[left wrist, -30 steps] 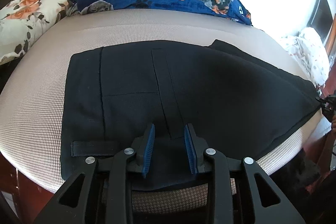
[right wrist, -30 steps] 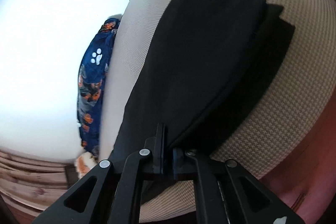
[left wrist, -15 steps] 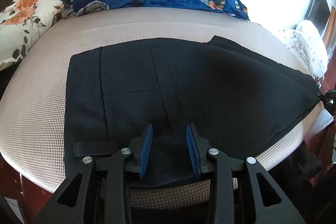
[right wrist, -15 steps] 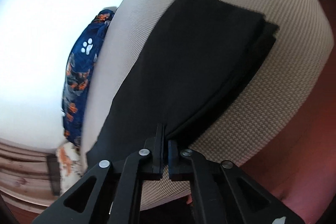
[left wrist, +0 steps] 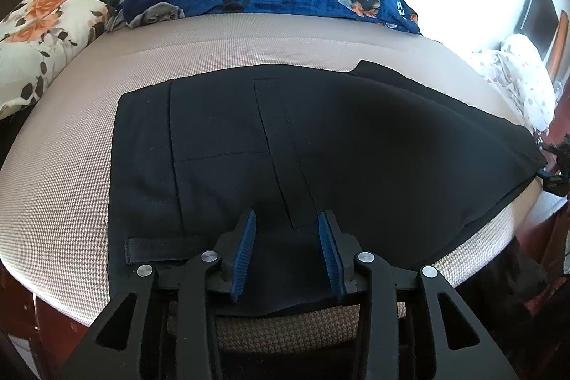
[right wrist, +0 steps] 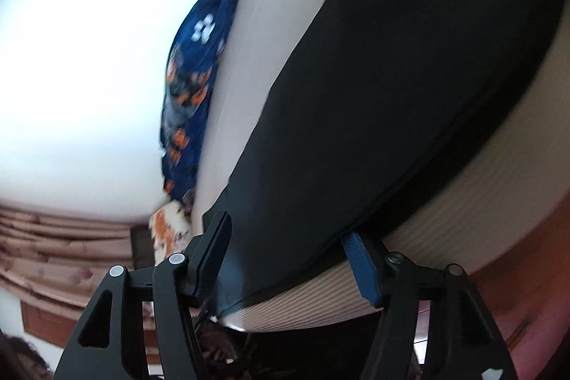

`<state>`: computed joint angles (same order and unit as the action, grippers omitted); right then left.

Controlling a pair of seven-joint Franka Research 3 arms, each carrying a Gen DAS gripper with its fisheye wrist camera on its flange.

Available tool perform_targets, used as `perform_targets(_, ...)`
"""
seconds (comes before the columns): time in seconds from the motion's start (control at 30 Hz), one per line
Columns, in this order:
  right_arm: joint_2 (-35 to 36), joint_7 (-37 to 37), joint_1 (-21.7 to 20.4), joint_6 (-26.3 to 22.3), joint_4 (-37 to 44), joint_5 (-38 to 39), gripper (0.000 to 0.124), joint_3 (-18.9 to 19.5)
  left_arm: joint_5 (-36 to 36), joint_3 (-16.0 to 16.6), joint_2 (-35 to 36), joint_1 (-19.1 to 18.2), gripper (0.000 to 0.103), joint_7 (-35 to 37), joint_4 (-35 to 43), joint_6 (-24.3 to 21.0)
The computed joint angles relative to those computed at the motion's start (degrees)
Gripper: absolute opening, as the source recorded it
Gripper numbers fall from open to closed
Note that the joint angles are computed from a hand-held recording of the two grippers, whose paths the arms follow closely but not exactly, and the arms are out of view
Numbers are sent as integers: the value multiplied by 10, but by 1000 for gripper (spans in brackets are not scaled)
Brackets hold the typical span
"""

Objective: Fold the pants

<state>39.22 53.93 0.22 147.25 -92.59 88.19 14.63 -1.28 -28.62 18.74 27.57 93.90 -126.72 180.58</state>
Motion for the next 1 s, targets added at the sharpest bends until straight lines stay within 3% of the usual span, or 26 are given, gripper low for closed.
perform_targets(0.07, 13, 29, 16, -11, 18, -42, 30, -4, 1, -1, -1, 1, 40, 1, -2, 2)
perform_targets(0.17, 23, 55, 38, -6, 33, -100, 9, -5, 4, -6, 0, 8, 41, 4, -4, 5)
perform_targets(0.27, 19, 112, 64, 7, 31, -195, 3, -22, 8, -8, 0, 10, 42, 3, -4, 3)
perform_targets(0.37, 9, 118, 52, -3, 17, -227, 2, -14, 7, -16, 2, 18, 43, 10, -2, 1)
perform_targets(0.53, 27, 109, 27, -8, 26, -205, 5, 11, 10, -20, 5, 22, 44, 9, -2, 6)
perform_targets(0.6, 33, 96, 4, -30, 26, -166, 18, 30, 13, -16, 5, 19, 44, 6, -1, 5)
perform_targets(0.67, 34, 64, 0, -37, 30, -135, 43, 41, 15, -17, 4, 20, 45, 5, -3, 7)
perform_targets(0.83, 75, 81, 44, -67, 99, -159, 46, 37, 19, -28, 5, 32, 46, 3, -8, 13)
perform_targets(0.97, 121, 98, 60, -85, 156, -180, 45, 50, 29, -48, 8, 52, 53, 9, -8, 10)
perform_targets(1.0, 125, 94, 66, -75, 162, -183, 45, 52, 34, -32, 6, 35, 54, 4, -8, 11)
